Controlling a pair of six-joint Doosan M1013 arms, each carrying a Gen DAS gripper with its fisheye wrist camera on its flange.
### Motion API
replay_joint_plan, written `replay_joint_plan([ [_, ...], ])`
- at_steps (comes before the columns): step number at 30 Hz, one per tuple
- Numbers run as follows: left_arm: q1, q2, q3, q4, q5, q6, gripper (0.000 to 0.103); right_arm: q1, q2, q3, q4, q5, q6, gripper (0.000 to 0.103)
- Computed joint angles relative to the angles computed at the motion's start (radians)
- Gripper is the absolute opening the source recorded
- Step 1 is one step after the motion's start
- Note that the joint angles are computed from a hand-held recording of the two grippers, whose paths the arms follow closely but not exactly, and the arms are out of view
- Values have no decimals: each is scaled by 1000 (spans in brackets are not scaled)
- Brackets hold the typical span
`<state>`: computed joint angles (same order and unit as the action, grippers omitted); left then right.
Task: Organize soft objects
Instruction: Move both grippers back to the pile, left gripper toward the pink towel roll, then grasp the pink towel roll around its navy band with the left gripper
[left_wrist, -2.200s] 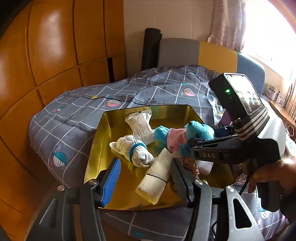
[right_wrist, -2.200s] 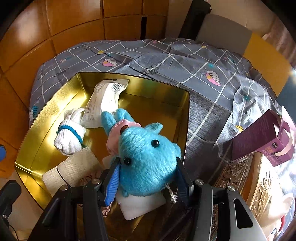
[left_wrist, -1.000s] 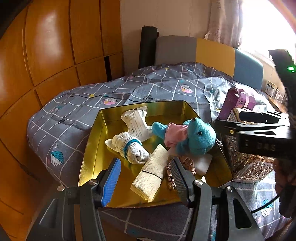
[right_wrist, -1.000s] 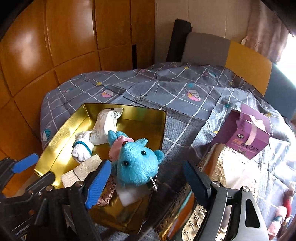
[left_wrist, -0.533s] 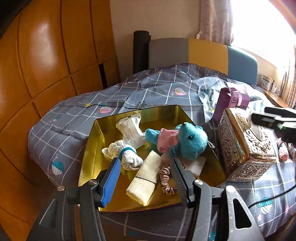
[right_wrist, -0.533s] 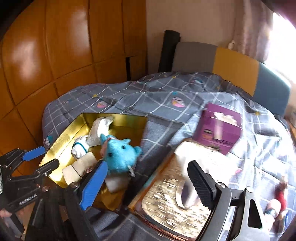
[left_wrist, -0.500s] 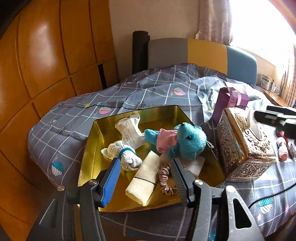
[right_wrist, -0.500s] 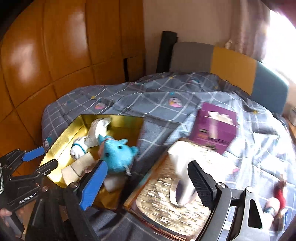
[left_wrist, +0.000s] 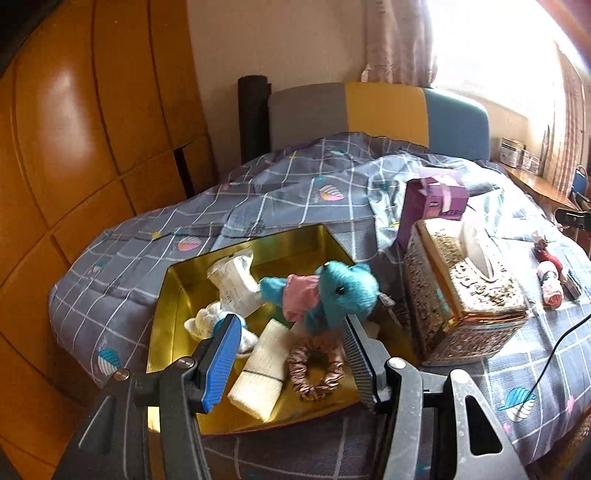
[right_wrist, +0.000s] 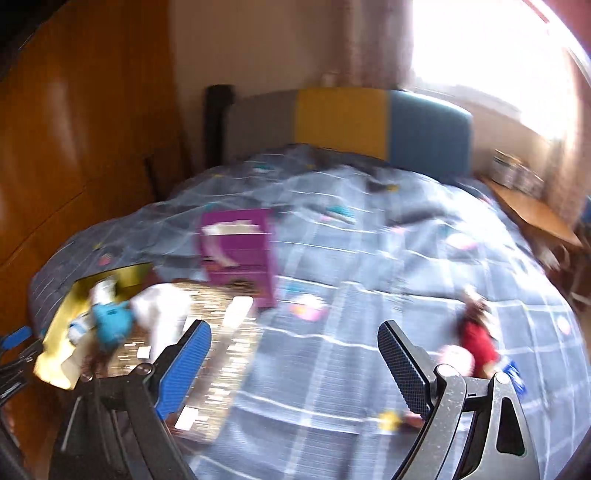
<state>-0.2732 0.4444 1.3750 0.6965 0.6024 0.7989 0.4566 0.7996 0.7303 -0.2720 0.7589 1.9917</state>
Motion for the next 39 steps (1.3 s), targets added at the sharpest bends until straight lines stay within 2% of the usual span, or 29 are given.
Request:
replay_joint_plan([
  [10,-30,3,-40,-31,-35,100,57,-85,-66,139,-244,48,365,92],
  [18,-60,21,-97,-114,-67,253,57,-148,-95,245,-337,120,665,92],
  [20,-67,30,-119,-192,-85,345,57,-162,-93,245,-296,144,713,92],
  [22,-73,40,-139,-288,-99,449,57,-173,-113,280,-294,105,799,92],
  [26,-91,70,-192,-458,-93,637,57,-188,-131,314,-252,74,855,92],
  [31,-112,126,-293,-657,-17,841,57,-194,-142,336,-234,70,905,93],
  [35,-135,192,-402,-731,86,922,57,-201,-142,340,-203,81,923,93],
  [39,-158,276,-524,-810,197,978,57,-211,-153,364,-167,53,949,93],
])
